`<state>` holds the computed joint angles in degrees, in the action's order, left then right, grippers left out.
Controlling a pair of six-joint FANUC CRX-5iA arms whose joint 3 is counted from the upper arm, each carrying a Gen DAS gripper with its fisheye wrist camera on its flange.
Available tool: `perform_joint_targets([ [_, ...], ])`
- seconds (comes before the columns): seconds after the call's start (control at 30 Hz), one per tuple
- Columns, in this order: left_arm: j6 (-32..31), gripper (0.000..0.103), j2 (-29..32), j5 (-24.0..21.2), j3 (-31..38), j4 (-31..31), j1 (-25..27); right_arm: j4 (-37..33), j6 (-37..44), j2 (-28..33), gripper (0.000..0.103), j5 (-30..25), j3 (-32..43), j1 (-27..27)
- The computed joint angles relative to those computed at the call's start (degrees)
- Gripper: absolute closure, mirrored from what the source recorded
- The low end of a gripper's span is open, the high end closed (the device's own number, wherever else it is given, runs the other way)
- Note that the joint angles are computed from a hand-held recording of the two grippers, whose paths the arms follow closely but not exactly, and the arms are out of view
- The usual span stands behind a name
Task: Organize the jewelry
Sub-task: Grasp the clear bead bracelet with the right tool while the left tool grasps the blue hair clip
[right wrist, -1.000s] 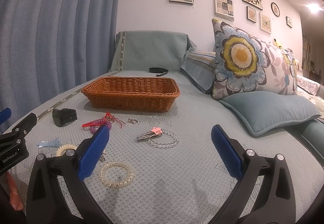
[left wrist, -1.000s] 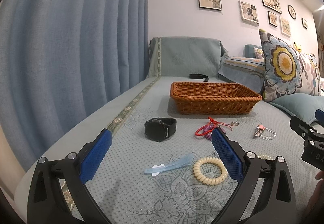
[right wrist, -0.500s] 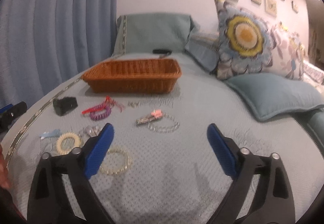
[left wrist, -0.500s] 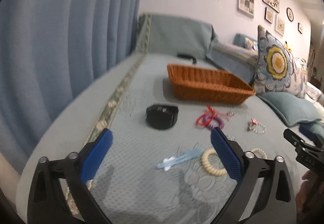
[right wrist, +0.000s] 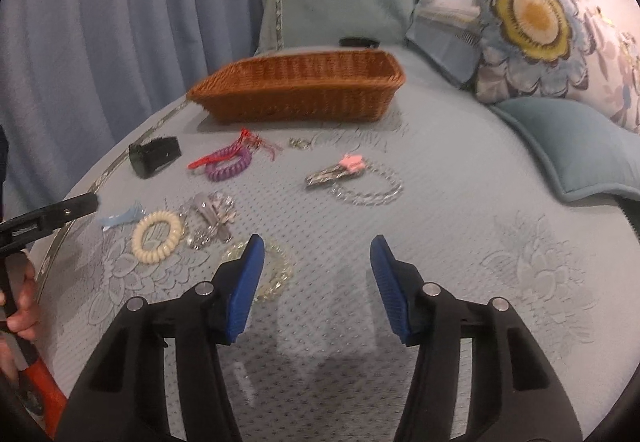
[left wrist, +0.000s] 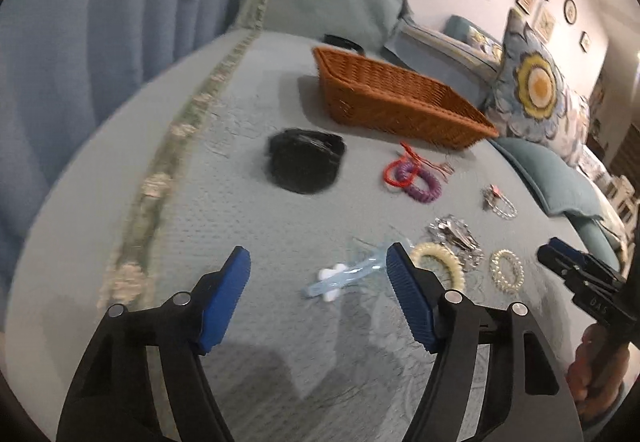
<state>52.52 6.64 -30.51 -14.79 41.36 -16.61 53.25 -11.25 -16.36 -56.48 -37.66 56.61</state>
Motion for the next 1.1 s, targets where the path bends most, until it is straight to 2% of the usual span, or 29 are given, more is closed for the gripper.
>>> perform_joint_targets([
  [0.1,1.93,0.043,2.46,-3.74,2.83,-2.83,-0.44,-3.15,2.39,0.98,0.063,1.74,1.4,-1.08],
  [0.17,2.8,0.043,2.08,-3.24,3.08,-5.66,-0.93,-4.8,4.15,1.59,0.065,2.76,2.14,-1.68],
  [0.27,-3.77,0.043,1.51,-5.9,1.21,0.58,-0.61,-7.37,6.47,2.62,0.065,4.04,3.45,-2.52],
  [0.3,-5.66,0.043,1.3,-6.89,0.72,1.9,-0.65,-8.48,7.32,2.77,0.065,5.18,3.77,-3.02],
  [0.4,-9.51,0.044,1.0,-9.38,0.28,3.67,-1.09,-9.82,9.23,4.15,0.065,4.03,5.18,-2.79],
  [0.47,-9.16,0.044,0.5,-7.76,-0.11,3.27,-1.65,-9.58,9.79,4.39,0.065,4.06,5.28,-2.56],
  [0.6,-3.09,0.046,0.39,-2.66,0.59,-1.63,-2.11,-9.56,10.38,5.28,0.065,3.55,5.87,-2.62],
  [0.7,0.04,0.046,1.65,-3.08,3.08,-6.81,-2.66,-10.14,11.71,6.48,0.065,2.64,7.03,-2.71],
  [0.77,4.52,0.046,2.27,-2.08,5.25,-14.38,-4.14,-10.06,12.6,7.59,0.065,1.27,7.92,-2.37],
  [0.8,5.26,0.048,2.09,-1.45,5.48,-16.4,-4.53,-9.72,12.7,7.81,0.073,0.88,7.97,-2.15],
  [0.83,4.59,0.058,1.94,-1.38,5.42,-16.54,-4.76,-9.61,13.28,7.7,0.086,1.68,7.79,-2.21],
  [0.87,4.86,0.066,1.85,-1.83,5.68,-17.18,-4.8,-9.43,13.35,7.56,0.091,2.0,7.57,-2.11],
  [0.9,7.56,0.083,2.04,-2.17,6.75,-20.82,-5.11,-9.15,13.36,7.49,0.093,2.22,7.4,-2.04],
  [0.93,8.91,0.086,1.77,-1.39,6.8,-23.31,-5.42,-8.9,13.27,7.44,0.094,2.2,7.28,-1.93],
  [1.0,8.21,0.09,1.38,-0.87,6.23,-22.6,-5.33,-8.45,12.59,6.77,0.095,2.9,6.58,-1.92],
  [1.1,3.62,0.091,0.56,0.24,3.86,-16.96,-4.64,-6.88,10.23,5.25,0.095,4.02,4.98,-1.92],
])
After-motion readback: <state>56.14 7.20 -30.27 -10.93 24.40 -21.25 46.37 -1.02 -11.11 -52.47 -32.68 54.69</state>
